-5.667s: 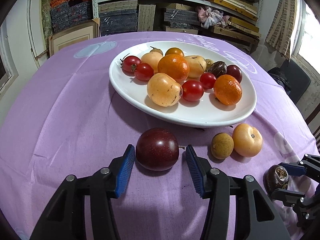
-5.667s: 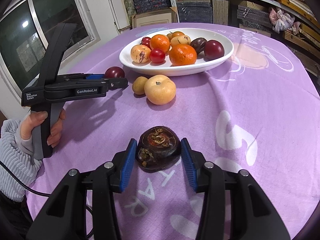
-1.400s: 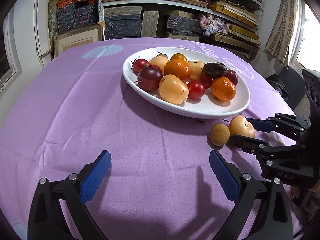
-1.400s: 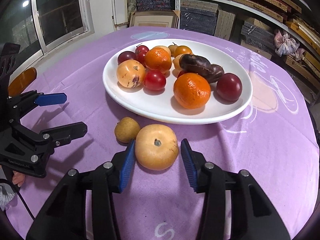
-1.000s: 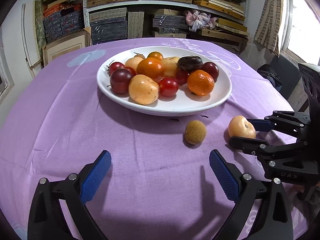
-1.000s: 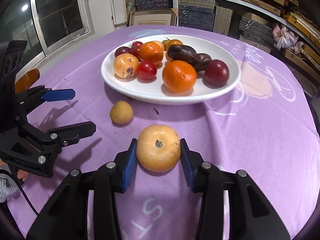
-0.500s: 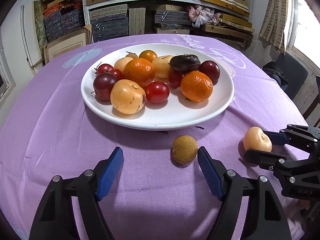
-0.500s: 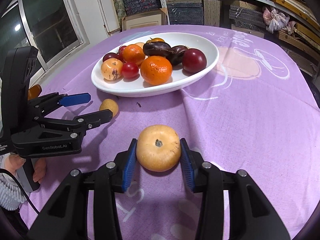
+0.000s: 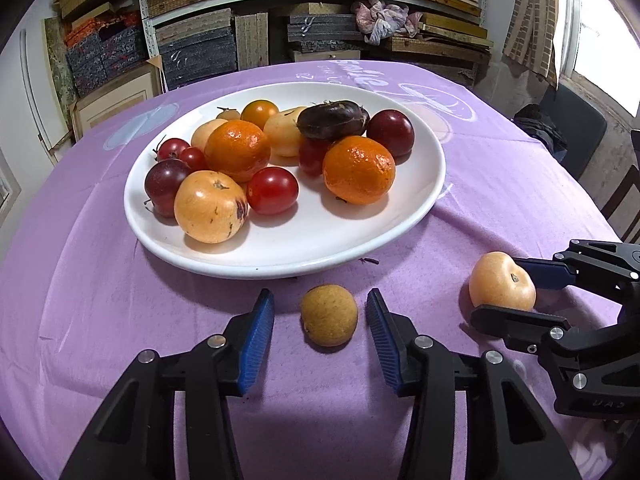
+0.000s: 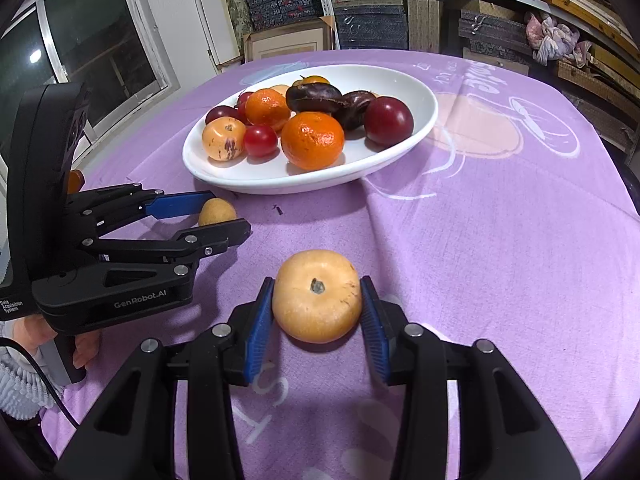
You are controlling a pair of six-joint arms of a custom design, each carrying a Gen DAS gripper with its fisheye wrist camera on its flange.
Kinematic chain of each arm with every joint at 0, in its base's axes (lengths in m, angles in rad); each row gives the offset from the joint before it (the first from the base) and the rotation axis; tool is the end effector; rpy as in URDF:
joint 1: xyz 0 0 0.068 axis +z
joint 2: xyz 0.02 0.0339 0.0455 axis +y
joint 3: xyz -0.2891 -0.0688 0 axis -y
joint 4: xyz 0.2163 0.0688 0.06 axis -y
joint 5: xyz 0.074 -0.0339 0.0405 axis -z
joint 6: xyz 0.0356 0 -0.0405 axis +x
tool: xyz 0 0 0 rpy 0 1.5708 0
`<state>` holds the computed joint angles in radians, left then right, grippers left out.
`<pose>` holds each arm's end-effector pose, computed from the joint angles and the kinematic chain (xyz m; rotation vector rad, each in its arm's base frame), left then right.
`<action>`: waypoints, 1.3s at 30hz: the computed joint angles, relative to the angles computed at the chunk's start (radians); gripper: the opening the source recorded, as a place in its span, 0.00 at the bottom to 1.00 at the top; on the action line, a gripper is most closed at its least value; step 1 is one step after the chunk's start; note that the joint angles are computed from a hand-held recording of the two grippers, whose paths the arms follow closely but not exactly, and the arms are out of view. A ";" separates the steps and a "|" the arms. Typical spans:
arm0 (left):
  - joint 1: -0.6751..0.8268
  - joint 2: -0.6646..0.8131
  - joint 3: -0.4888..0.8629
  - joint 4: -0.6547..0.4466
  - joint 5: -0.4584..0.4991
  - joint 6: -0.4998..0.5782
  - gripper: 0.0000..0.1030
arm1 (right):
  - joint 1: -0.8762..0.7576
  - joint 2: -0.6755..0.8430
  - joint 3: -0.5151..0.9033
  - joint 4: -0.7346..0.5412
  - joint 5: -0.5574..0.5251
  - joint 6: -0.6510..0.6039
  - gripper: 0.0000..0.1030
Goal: Organize fruits
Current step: 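Grasp the small tan fruit with the left tool while the right tool holds its fruit, then carry both fruits over the white plate and open both tools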
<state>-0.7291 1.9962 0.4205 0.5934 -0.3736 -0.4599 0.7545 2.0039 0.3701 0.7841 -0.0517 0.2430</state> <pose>0.2009 -0.1620 0.0711 0.1899 2.4495 -0.0323 0.1881 0.1794 0.0740 -0.6521 2.3983 0.5046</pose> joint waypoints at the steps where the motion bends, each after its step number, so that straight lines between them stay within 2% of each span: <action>1: -0.002 0.001 0.004 -0.003 -0.003 0.003 0.44 | 0.000 0.000 0.000 0.000 -0.001 0.000 0.40; 6: -0.022 0.008 0.017 -0.014 -0.024 0.014 0.33 | -0.003 0.001 0.001 0.000 -0.004 -0.001 0.41; 11: -0.028 0.011 0.021 -0.014 -0.026 0.011 0.26 | -0.004 0.000 0.001 -0.002 -0.004 -0.001 0.41; 17: -0.014 0.006 -0.005 0.035 0.008 0.017 0.26 | -0.004 -0.001 0.001 -0.003 -0.005 0.000 0.40; 22: -0.031 -0.017 -0.072 0.133 -0.021 0.014 0.25 | -0.011 -0.004 -0.004 0.005 -0.010 0.002 0.40; 27: -0.034 -0.121 -0.145 0.156 -0.028 0.005 0.25 | -0.002 -0.025 -0.057 0.091 0.020 0.022 0.40; 29: -0.024 -0.256 -0.170 0.083 -0.027 0.017 0.25 | -0.001 -0.082 -0.096 0.127 0.022 0.033 0.40; 31: -0.008 -0.453 -0.138 -0.110 -0.051 0.054 0.25 | 0.002 -0.223 -0.123 0.090 0.041 0.040 0.40; 33: 0.015 -0.659 -0.051 -0.356 -0.084 0.100 0.25 | -0.003 -0.425 -0.090 -0.077 0.051 0.031 0.40; 35: 0.049 -0.798 0.082 -0.570 -0.107 0.155 0.25 | -0.008 -0.630 0.018 -0.324 0.078 -0.001 0.40; 37: 0.069 -0.870 0.223 -0.711 -0.156 0.207 0.25 | -0.009 -0.742 0.173 -0.535 0.114 -0.041 0.40; 39: 0.102 -0.874 0.357 -0.795 -0.165 0.260 0.25 | -0.020 -0.754 0.335 -0.668 0.130 -0.067 0.40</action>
<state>-0.6275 1.1219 0.7770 -0.2014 -0.5386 -0.1999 0.7341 1.2494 0.7052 0.1161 0.0788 0.1759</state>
